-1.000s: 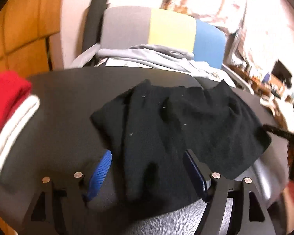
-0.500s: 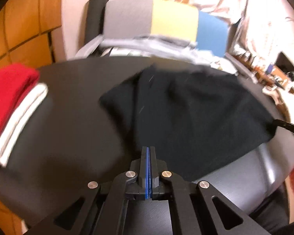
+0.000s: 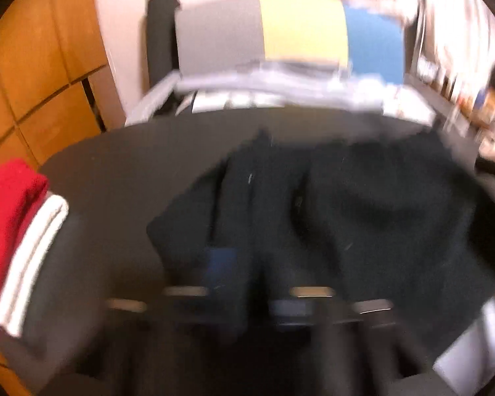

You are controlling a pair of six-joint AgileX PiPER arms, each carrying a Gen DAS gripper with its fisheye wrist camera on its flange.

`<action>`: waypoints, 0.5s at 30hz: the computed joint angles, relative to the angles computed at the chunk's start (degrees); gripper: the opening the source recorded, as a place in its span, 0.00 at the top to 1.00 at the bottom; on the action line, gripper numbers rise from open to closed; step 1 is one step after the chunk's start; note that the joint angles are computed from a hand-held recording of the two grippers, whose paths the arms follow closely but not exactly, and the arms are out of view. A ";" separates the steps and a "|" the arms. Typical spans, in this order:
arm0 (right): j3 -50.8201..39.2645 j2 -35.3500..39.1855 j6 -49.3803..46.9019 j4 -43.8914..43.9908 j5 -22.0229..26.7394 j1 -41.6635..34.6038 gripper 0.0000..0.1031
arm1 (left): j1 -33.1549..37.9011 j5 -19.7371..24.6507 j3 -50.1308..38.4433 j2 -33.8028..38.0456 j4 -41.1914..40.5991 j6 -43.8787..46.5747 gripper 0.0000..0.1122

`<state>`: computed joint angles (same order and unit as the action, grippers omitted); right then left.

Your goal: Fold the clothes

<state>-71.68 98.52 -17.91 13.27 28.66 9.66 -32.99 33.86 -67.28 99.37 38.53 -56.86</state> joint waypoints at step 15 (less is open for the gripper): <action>2.63 -1.34 -6.87 7.31 -2.44 -1.38 0.71 | 5.41 -0.85 10.36 -10.47 -5.06 -0.33 0.94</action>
